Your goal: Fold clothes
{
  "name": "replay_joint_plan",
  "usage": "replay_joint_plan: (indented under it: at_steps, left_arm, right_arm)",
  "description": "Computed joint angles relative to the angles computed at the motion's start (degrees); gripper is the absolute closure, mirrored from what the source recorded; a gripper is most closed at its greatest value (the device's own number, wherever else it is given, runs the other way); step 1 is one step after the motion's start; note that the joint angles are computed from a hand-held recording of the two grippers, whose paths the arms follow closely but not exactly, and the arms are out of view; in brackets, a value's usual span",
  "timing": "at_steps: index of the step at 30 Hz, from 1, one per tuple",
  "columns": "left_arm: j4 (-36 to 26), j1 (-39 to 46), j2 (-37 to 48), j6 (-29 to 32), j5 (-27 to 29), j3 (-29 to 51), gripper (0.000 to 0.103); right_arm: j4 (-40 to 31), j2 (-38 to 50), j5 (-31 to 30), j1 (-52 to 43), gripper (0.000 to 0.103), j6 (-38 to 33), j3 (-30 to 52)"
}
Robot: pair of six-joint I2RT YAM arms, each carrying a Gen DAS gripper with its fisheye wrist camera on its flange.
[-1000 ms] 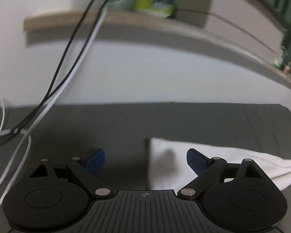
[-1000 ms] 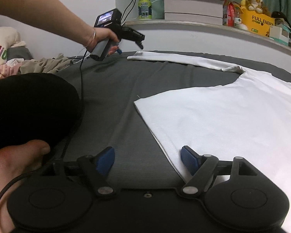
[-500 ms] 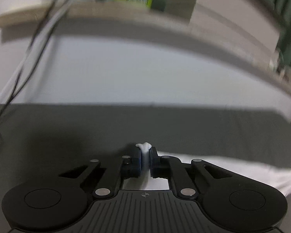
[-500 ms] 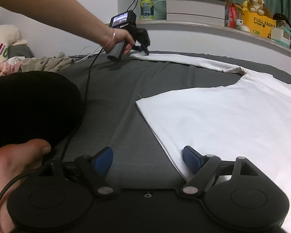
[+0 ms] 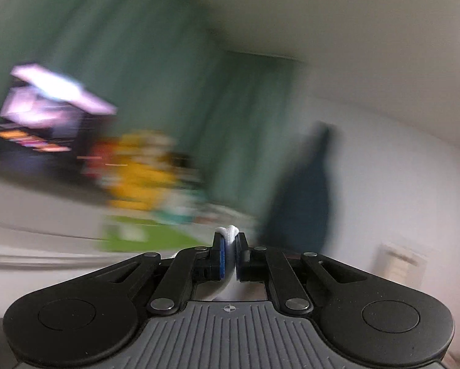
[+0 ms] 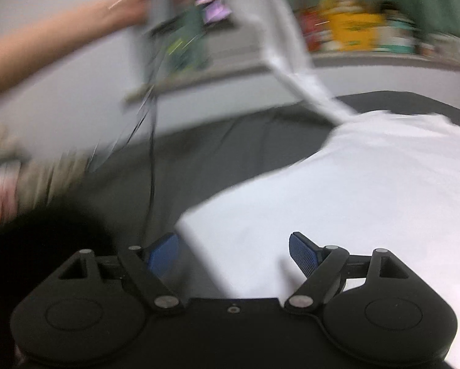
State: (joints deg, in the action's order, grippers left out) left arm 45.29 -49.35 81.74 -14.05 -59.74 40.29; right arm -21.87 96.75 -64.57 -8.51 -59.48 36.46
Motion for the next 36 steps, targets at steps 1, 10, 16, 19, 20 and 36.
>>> replay_joint_plan:
  at_steps: [1,10,16,19,20,36]
  left_arm:
    - [-0.4,-1.7,4.3,0.2,2.7,3.7,0.097]
    - [-25.3,-9.5,45.6,-25.5,11.1,36.6,0.097]
    - [-45.4,-15.0,57.8,-32.9,8.2,54.1,0.097]
    - [-53.2,-17.6,59.2,-34.1,6.5,59.1,0.097]
    - [-54.9,-17.9,59.2,-33.4,6.3,60.0,0.097]
    - [-60.6,-21.9,61.0,-31.4,3.5,64.7,0.097]
  right_arm:
    - [-1.6,1.8,-1.9,-2.3,0.024,3.5,3.0]
    - [-40.3,32.9,-9.9,-16.8,0.024,16.0,39.5]
    - [-28.8,32.3,-0.6,-14.4,0.024,29.2,37.0]
    - [-28.0,33.0,-0.6,-13.1,0.024,29.0,36.9]
    - [-27.3,33.2,-0.7,-12.6,0.024,29.6,36.8]
    - [-18.8,31.8,-2.8,-9.0,0.076,29.6,32.0]
